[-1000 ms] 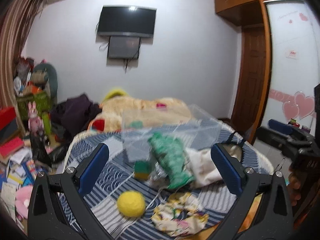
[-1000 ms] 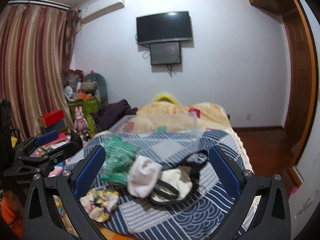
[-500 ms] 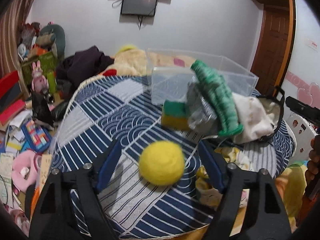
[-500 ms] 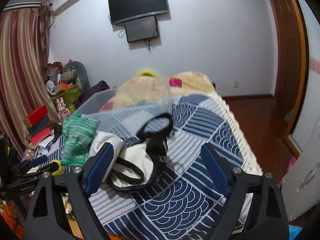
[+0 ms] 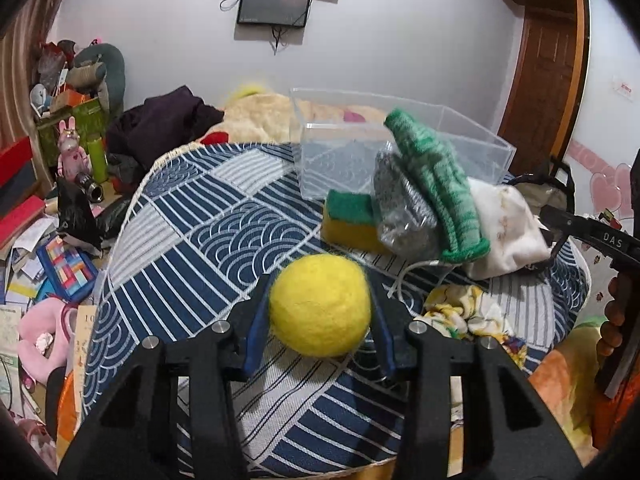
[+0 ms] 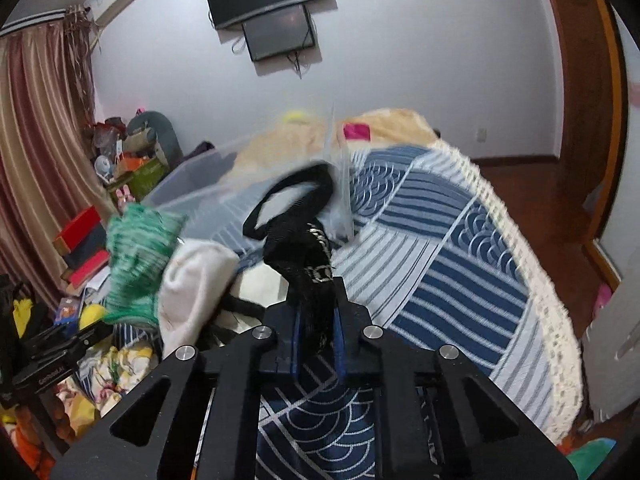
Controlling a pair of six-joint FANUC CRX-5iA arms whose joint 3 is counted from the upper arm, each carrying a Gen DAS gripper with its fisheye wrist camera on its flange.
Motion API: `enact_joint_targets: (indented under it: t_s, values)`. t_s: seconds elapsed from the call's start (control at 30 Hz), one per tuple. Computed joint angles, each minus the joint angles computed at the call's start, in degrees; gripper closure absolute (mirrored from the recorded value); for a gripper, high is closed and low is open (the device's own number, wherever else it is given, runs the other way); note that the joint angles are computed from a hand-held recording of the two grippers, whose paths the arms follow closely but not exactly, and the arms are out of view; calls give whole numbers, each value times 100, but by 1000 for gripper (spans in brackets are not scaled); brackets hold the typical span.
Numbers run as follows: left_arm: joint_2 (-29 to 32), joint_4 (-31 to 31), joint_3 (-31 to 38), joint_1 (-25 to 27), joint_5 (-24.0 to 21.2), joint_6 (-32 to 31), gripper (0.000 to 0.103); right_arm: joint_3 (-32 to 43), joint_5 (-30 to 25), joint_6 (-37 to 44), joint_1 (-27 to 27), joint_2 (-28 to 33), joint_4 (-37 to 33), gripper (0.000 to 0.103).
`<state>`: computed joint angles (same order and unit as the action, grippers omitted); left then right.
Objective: Organize soft objects
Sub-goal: 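Grasp the yellow felt ball with left tool while right tool grasps the black bag, then drop the yellow ball in the box with left tool while right tool drops the bag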
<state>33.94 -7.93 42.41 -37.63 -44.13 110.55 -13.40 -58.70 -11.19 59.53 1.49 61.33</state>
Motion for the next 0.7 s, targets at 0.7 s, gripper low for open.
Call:
enact_joint_targets:
  t_s: [0.7]
  values:
    - [1352, 266, 3042, 106, -796, -1098, 58, 888, -375, 553, -319, 462, 1409, 94]
